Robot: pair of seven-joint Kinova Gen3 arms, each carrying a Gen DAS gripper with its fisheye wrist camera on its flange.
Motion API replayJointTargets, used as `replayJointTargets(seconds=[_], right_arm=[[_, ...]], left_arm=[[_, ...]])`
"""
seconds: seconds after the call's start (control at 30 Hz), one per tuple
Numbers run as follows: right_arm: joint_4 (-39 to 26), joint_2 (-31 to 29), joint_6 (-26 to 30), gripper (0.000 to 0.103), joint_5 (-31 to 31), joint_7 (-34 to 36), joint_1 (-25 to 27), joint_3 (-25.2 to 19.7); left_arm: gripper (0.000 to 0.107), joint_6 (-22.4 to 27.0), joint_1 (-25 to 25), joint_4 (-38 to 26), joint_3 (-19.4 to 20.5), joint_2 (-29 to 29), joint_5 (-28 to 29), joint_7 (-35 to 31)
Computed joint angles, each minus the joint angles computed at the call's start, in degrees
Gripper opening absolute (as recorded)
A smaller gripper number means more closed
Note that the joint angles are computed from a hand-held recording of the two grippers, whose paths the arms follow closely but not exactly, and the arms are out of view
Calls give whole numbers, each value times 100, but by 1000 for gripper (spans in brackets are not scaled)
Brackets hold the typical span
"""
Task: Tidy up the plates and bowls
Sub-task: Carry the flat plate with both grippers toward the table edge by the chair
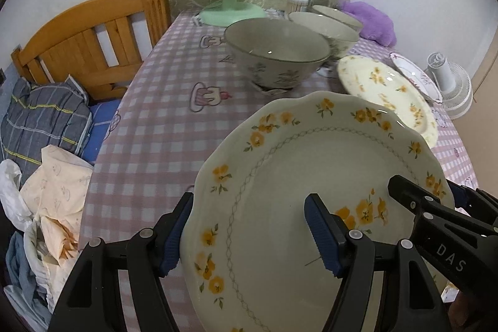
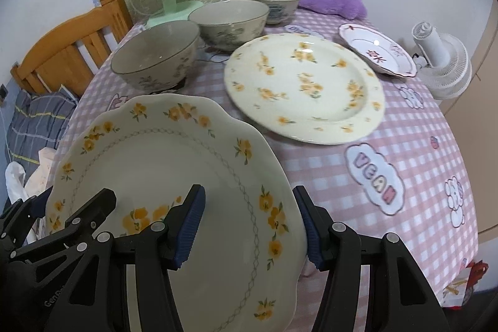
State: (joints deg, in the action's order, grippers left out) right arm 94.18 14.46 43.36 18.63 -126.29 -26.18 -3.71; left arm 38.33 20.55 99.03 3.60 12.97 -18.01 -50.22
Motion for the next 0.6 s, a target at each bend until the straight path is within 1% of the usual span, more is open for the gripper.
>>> replayJointTargets(seconds=[0.13, 0.27, 0.43, 0.5, 0.6], right_arm=[[-177, 197, 159, 60, 106, -242, -171, 35], [-325, 364, 307, 60, 133, -362, -270, 51], [-434, 507, 437, 60, 4, -298, -292, 31], [-455, 562, 498, 60, -14, -323, -322, 48], [-451, 621, 500, 60, -143, -317, -285, 43]], left_arm=[[71, -68, -274, 33, 60, 69, 323, -493], [71, -24, -407, 27, 45, 140, 555, -802], [71, 115, -352, 24, -5, 172, 505, -875], [70, 136, -406, 33, 15, 200, 599, -990], [70, 81, -355, 95, -19, 184, 535, -998]])
